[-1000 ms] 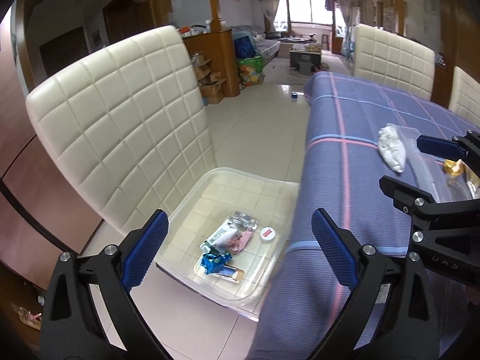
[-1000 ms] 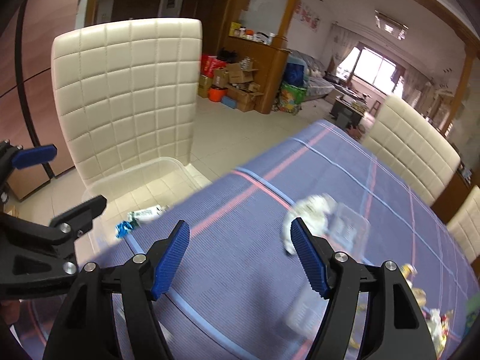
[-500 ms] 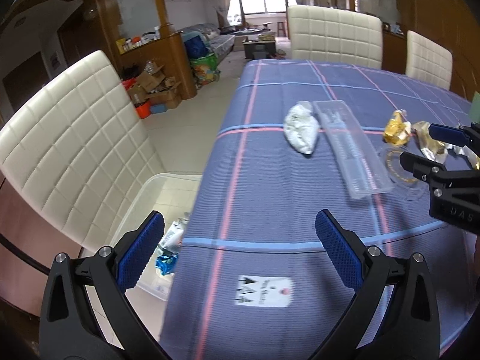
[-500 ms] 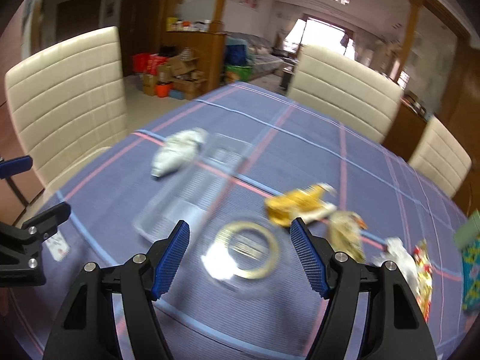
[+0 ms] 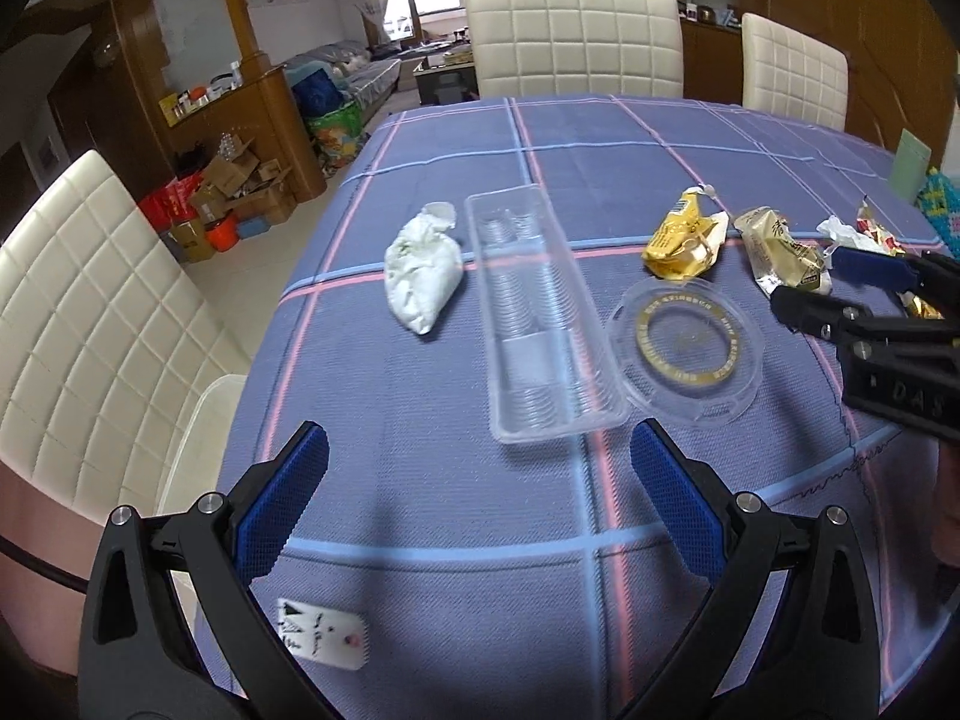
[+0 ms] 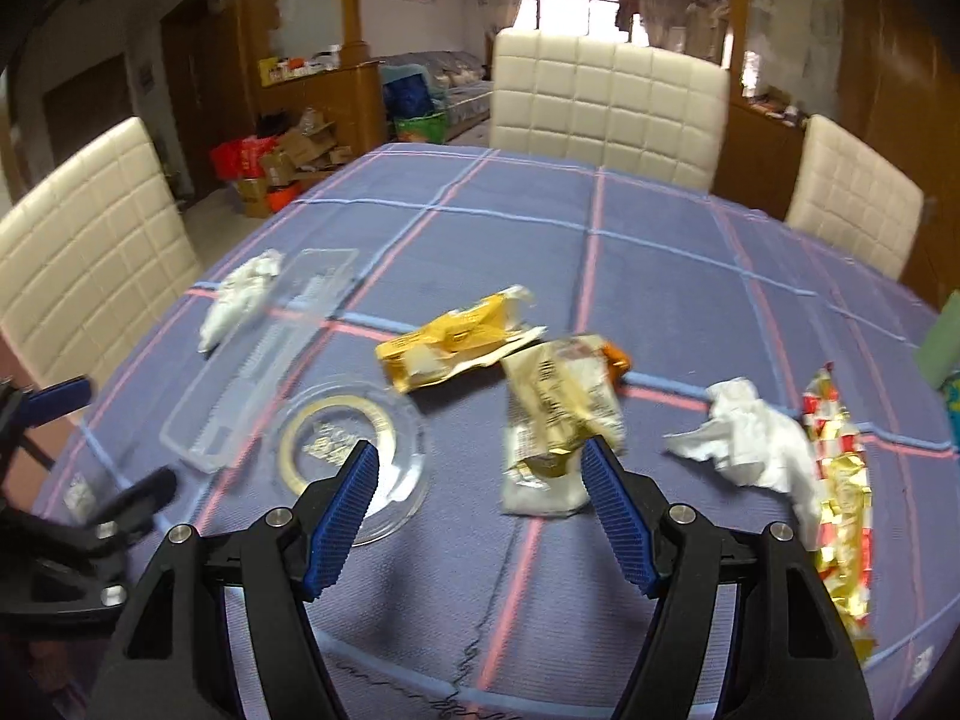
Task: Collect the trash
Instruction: 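Move both tools back to the table and grasp the clear plastic tray with the left tool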
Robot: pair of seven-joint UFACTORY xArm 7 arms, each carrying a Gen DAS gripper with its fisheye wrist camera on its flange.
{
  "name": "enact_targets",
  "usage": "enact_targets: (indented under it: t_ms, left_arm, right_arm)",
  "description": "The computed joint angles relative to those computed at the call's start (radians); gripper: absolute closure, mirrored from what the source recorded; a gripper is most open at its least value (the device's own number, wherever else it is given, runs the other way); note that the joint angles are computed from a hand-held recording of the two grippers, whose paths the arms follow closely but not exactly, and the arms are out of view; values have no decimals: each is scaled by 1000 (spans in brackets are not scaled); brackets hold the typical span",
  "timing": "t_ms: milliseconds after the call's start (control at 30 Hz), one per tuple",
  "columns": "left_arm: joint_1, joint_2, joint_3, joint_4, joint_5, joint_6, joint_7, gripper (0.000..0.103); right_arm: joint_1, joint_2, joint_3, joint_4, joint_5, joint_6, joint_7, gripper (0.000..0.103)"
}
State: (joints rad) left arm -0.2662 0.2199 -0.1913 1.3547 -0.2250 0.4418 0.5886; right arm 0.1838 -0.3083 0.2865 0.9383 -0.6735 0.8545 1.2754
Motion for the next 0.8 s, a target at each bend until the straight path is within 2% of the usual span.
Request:
enact_targets:
  t_ms: [233, 333, 433, 567, 667, 767, 800]
  left_arm:
    - [-26, 70, 10, 82, 61, 51, -68, 4]
    - [-30, 105, 10, 124, 70, 83, -87, 4]
    - [-41, 131, 19, 151, 101, 89, -116, 4]
    - [-18, 162, 2, 195, 71, 132, -109, 5]
    - [-2, 162, -6, 197, 44, 134, -80, 16]
    - [-3, 152, 2, 178, 52, 106, -67, 29]
    - [-3, 148, 5, 170, 56, 93, -68, 36]
  right_arm:
    - [21, 61, -1, 37, -32, 10, -46, 35]
    - [23, 48, -30, 14, -5, -37, -47, 35]
    - [17, 52, -28, 15, -8, -43, -54, 35]
    - [22, 67, -30, 23, 0, -55, -70, 35]
    - [26, 82, -31, 33, -3, -73, -81, 35]
    - [37, 108, -44, 51, 27, -99, -121, 35]
    - [41, 118, -47, 58, 40, -102, -134, 35]
